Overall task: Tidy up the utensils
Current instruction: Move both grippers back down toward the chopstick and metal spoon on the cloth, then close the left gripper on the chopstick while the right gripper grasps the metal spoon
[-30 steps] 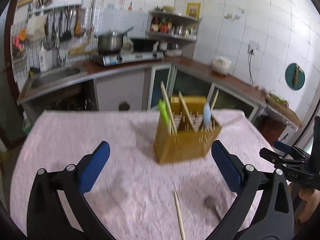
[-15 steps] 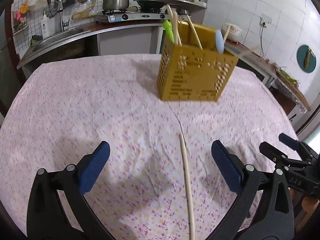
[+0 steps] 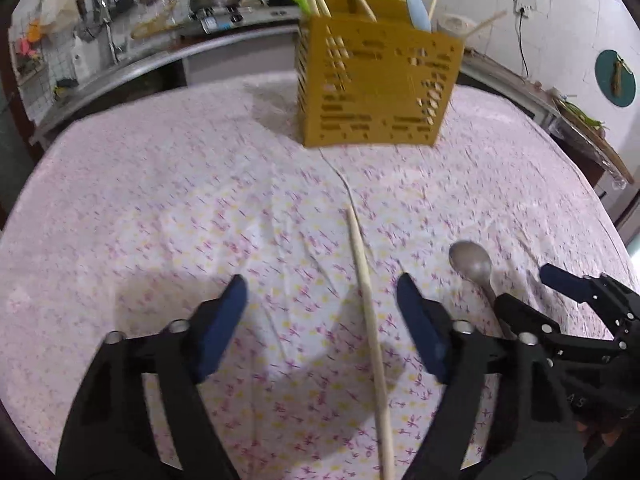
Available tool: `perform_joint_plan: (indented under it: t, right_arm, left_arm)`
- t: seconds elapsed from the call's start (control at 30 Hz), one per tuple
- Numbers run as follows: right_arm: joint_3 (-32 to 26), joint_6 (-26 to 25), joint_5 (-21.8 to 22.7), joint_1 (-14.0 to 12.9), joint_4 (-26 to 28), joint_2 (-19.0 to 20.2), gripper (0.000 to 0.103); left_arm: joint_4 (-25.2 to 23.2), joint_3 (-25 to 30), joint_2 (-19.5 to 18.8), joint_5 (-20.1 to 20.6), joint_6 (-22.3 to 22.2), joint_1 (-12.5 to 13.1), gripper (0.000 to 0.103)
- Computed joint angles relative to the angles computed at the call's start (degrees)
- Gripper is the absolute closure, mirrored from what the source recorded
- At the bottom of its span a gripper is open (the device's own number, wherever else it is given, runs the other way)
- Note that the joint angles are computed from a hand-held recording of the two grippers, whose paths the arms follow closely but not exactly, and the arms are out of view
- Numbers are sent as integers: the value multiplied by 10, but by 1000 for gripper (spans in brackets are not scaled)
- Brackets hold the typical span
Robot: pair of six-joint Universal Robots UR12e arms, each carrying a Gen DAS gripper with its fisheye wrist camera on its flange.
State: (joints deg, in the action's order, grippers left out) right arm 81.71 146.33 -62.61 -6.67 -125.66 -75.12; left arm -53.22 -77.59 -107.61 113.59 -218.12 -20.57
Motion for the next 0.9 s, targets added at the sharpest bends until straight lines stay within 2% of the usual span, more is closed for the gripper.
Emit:
perform_joint_plan:
  t: [0.07,0.17,0.23,0.27,0.3,0.4,0.47,0.63,0.9]
  right_arm:
    - [-2,-3,5,0,12,1,42]
    - [-2,-6,10,0,17,1,45]
    - [-2,-10,15,1,25,1,47]
    - [-2,-11,12,3,24,2,48]
    - [-2,-13,6,5,22,2,50]
    - [8,-20,-10,12,-6,1,52]
    - [8,-20,-16,14,-14,1,58]
    - [-6,-13,-11,10,1,9,83]
    - [-16,-6,17,1,16,17,90]
  left_arm:
    - [-8,5,-4,-16,-2,3,39]
    - [-10,13,-10,-9,5,3,44]
    - [-15,21,-16,-16,13,5,50]
    - [-18,24,-19,-20,12,6,57]
    - [-23,27,-21,-32,12,8,64]
    - [-29,32,-27,-26,21,6,67]
    - [-32,35,-29,-22,27,5,68]
    - [-15,27,-27,-24,43,9,78]
    - [22,-1,-7,-71,38,24,96]
